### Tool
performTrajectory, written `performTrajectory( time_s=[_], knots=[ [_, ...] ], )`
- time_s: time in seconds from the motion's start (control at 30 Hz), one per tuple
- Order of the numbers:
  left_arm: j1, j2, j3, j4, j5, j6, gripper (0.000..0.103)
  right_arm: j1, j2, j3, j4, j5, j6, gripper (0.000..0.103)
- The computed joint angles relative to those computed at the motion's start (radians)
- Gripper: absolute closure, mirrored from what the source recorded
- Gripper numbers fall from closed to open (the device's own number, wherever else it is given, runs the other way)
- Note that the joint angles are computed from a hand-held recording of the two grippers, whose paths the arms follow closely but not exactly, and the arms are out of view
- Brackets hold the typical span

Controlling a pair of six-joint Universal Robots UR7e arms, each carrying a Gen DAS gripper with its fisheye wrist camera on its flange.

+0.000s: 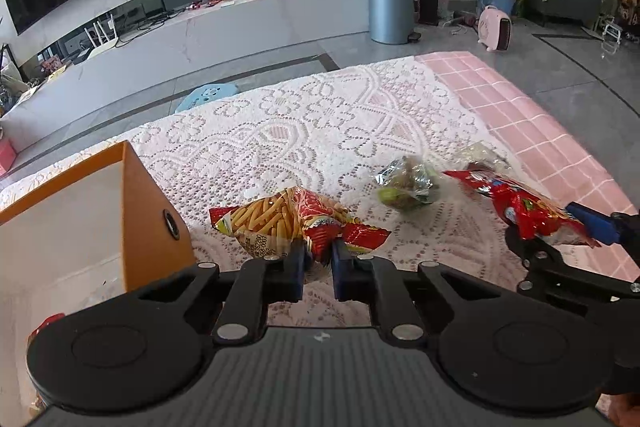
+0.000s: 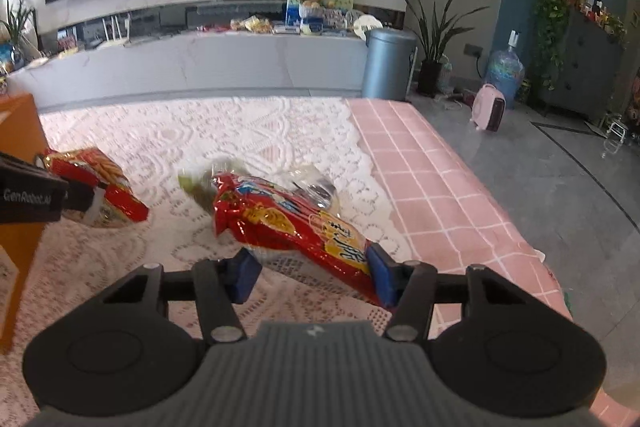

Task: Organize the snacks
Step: 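Grasp the fries snack bag with the left tool while the right tool grasps the red chips bag, then carry both bags over the orange box and open both tools to drop them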

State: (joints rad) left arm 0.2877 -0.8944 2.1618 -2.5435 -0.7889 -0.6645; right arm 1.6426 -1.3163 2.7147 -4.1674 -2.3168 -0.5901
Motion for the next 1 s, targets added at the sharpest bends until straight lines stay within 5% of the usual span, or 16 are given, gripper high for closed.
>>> performTrajectory(
  time_s=[0.13, 0.37, 0.57, 0.73, 1.0],
  knots=[
    [-0.023, -0.037, 0.025, -0.002, -0.021, -0.032, 0.091, 0.038, 0.025, 0.016, -0.117, 0.026, -0.066, 0.049],
    [-0.075, -0.153, 0.109, -0.042, -0.038, -0.117, 0.092, 0.063, 0.037, 0.049, -0.292, 0.179, -0.167, 0.049],
    [-0.127, -0.277, 0.174, -0.058, -0.021, -0.164, 0.092, 0.174, -0.003, 0.004, -0.189, 0.104, -0.174, 0.049],
    [-0.157, -0.381, 0.206, -0.02, 0.015, -0.224, 0.093, 0.311, -0.072, -0.033, -0.008, 0.018, -0.037, 0.049],
    [-0.186, -0.545, 0.232, 0.166, 0.143, -0.331, 0.093, 0.516, -0.003, -0.104, 0.16, -0.048, 0.107, 0.049]
  ],
)
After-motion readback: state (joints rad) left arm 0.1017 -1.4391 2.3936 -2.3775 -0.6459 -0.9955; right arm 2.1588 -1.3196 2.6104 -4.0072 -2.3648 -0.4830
